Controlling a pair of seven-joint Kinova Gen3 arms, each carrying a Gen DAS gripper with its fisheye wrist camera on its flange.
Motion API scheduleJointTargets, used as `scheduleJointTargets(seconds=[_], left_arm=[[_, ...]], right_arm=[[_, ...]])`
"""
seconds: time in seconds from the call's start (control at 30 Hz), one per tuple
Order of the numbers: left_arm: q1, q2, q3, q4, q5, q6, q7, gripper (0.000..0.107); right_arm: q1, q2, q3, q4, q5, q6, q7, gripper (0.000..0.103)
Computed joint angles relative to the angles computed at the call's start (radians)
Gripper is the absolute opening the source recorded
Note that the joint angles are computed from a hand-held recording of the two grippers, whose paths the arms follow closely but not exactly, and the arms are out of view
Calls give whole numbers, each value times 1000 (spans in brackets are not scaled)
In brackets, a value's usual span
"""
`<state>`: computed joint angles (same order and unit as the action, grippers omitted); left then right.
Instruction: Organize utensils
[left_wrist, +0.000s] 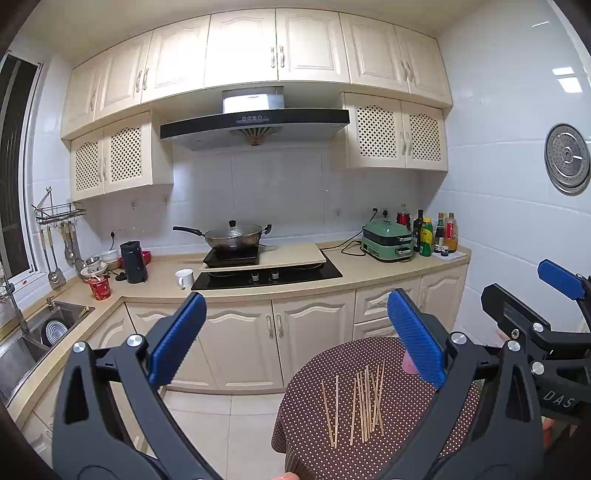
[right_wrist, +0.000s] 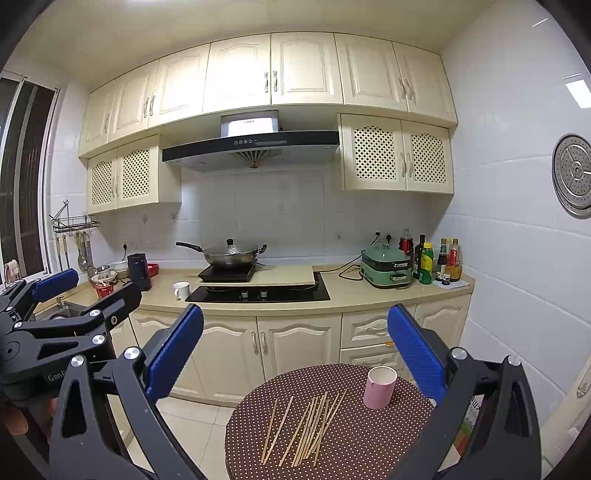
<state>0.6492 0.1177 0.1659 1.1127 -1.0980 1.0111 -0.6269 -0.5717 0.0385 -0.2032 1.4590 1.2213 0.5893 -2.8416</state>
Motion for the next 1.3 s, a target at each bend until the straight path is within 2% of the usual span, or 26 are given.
scheduleJointTargets(seconds=[0.63, 1.3], left_arm=[[3, 11, -9, -12, 17, 0, -12, 97], [-44, 13, -35, -7, 93, -62, -58, 97]], right_arm=[[7, 5, 10, 2, -11, -17, 2, 96], [-52, 51, 26, -48, -6, 53, 1, 96]])
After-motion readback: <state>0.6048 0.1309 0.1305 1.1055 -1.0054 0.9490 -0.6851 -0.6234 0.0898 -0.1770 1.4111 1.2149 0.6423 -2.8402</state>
